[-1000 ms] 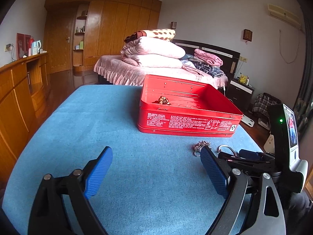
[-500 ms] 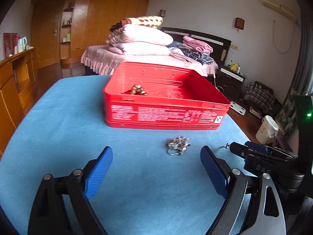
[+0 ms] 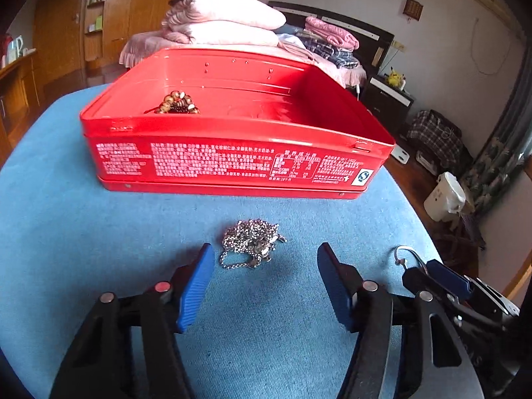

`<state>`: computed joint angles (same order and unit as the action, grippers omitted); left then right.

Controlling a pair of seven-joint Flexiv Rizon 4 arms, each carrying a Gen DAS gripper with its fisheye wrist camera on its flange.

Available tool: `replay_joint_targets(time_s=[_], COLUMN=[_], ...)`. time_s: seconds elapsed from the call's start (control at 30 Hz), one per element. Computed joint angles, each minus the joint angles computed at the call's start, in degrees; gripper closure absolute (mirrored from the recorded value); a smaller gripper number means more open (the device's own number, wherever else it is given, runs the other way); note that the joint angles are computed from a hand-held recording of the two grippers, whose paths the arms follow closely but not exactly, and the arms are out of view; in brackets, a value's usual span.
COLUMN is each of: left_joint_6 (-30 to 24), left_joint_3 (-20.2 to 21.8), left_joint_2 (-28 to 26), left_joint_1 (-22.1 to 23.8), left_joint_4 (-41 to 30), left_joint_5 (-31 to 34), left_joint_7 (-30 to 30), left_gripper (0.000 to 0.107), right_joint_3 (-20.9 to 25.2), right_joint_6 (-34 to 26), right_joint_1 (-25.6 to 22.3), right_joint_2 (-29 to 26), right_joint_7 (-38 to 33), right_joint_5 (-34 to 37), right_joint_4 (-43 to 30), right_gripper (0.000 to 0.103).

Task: Organize jewelry
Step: 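Grasp the silver chain with the left tool while the right tool grasps the silver bangle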

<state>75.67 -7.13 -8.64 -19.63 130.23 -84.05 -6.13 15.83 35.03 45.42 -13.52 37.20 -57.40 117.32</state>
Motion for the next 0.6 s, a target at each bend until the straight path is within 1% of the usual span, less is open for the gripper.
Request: replay_joint_targets(time_s=[0.07, 0.13, 0.2, 0.27, 0.3, 0.33, 0.4, 0.43, 0.5, 0.6], left_joint_6=[1.0, 3.1, 4.9, 7.4, 7.8, 7.4, 5.6, 5.0, 5.2, 4.6], left_joint_3=[-0.2, -0.6, -1.1, -1.5, -1.4, -1.3, -0.9, -0.8, -0.8, -0.7], left_joint_2=[-0.3, -0.7, -1.0, -1.2, -1.3, -1.3, -1.1, -1.0, -0.9, -0.7], left_joint_1=[-0.4, -0.9, -1.4, -2.1, -2.1, -1.8, -1.1, -0.9, -1.0, -1.0], left_joint_4=[-0.1, -0.1, 0.0, -0.1, -0.2, -0.3, -0.3, -0.2, -0.1, -0.1], left_joint_5=[1.3, 2.4, 2.4, 1.5, 1.1, 1.1, 0.9, 1.0, 0.6, -0.1], left_joint_7=[-0.5, -0.9, -0.6, -0.4, -0.8, -1.2, -1.5, -1.4, -0.8, -0.3], left_gripper=[0.044, 0.044, 0.044, 0.059, 0.071, 0.079, 0.088, 0.09, 0.09, 0.09], right_joint_3=[0.1, 0.1, 0.1, 0.0, 0.0, 0.0, -0.1, -0.1, -0.1, -0.2], right_joint_6=[-0.2, 0.0, 0.4, 0.3, 0.3, 0.4, 0.4, 0.2, -1.1, -2.9], right_joint_1=[0.1, 0.1, 0.0, 0.0, 0.0, 0.0, -0.1, 0.0, 0.4, 1.1], right_joint_2=[-0.1, -0.2, -0.2, -0.3, -0.3, -0.3, -0.5, -0.8, -1.4, -2.2], right_joint_7=[-0.4, -1.2, -1.8, -2.3, -2.4, -2.6, -3.4, -3.9, -5.7, -7.8], right_joint_5=[0.0, 0.1, 0.2, 0.4, 0.4, 0.5, 0.7, 0.9, 1.7, 2.7], right_joint_4=[0.0, -0.2, -0.1, -0.3, -0.3, -0.3, -0.5, -0.8, -1.8, -3.0], right_gripper=[0.059, 0.058, 0.058, 0.058, 0.058, 0.058, 0.055, 0.055, 0.052, 0.052])
